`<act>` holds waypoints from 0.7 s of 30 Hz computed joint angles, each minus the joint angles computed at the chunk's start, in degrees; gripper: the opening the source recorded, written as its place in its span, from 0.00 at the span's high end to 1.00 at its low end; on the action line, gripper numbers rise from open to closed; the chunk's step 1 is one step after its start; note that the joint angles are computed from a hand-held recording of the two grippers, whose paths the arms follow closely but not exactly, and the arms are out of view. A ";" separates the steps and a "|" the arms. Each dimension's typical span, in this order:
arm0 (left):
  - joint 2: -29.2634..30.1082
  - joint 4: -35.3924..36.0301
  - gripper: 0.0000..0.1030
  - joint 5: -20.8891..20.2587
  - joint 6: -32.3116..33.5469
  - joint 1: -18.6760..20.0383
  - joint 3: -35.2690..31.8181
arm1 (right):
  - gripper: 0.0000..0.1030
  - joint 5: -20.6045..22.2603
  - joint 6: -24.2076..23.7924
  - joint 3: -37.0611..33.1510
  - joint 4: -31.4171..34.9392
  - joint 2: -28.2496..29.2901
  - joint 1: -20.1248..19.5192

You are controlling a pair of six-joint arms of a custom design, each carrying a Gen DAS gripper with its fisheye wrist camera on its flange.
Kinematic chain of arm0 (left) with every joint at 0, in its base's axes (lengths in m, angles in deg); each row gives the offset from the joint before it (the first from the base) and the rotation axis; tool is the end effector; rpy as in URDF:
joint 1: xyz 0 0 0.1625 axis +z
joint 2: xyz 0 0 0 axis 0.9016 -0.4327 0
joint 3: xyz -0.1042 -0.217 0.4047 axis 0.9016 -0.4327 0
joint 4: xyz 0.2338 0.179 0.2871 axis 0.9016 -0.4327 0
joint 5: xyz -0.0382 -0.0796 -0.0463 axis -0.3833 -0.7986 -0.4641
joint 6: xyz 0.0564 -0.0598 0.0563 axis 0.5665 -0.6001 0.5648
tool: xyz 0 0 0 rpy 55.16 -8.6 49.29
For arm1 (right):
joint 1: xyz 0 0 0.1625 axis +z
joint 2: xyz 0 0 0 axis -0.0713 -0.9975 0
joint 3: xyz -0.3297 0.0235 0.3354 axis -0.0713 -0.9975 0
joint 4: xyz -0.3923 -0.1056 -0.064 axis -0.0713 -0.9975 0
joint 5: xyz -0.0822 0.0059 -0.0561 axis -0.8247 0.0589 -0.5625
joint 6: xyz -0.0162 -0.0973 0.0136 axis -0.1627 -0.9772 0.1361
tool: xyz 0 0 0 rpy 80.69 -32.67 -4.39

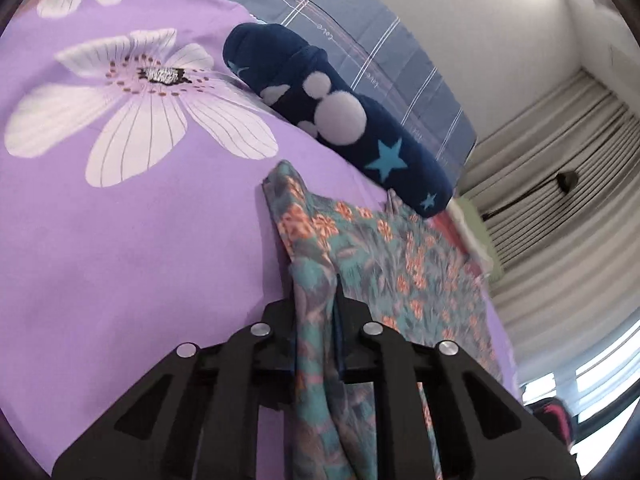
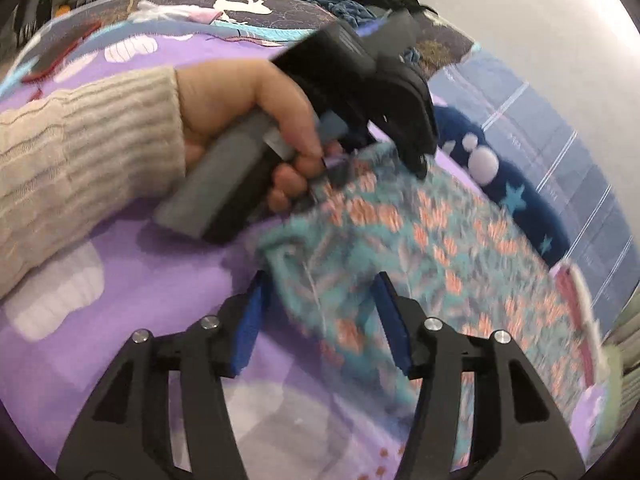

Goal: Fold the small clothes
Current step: 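Grasp the shirt edge with the left gripper while the right gripper pinches beside it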

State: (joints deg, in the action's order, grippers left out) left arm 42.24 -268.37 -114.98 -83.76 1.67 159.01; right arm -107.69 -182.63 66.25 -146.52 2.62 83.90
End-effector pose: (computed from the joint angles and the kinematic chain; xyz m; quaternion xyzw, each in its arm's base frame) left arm -0.1514 -0.7307 -0.0735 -0.0094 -0.9346 0.3556 0.0066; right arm 0.0175 -0.5765 0.0983 0.6005 -0.7062 0.1736 0.3324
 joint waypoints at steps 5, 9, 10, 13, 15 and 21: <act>0.00 -0.84 0.85 0.70 0.07 -0.27 0.67 | 0.53 0.72 0.64 -0.23 -2.71 1.03 -0.16; 0.03 -0.24 0.85 1.81 0.52 -0.58 0.54 | 0.53 -1.36 4.83 -0.98 1.55 -0.68 0.18; 0.05 -0.41 0.85 1.33 0.33 -0.41 0.53 | 0.53 -1.83 6.16 -1.30 3.01 -1.15 0.20; -0.03 -0.26 0.85 1.30 0.26 -0.39 0.60 | 0.53 -2.27 7.38 -1.71 4.45 -1.41 0.18; -0.09 0.15 0.85 1.94 0.49 -0.53 0.60 | 0.53 -2.19 6.86 -1.43 3.04 -0.96 0.11; -0.08 0.94 0.85 3.09 0.56 -0.93 0.36 | 0.53 -1.95 6.95 -1.39 2.90 -0.87 0.01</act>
State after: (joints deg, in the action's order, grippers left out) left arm 42.16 -267.43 -111.89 -83.20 0.73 159.38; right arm -109.64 -175.68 64.86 -143.62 1.75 83.91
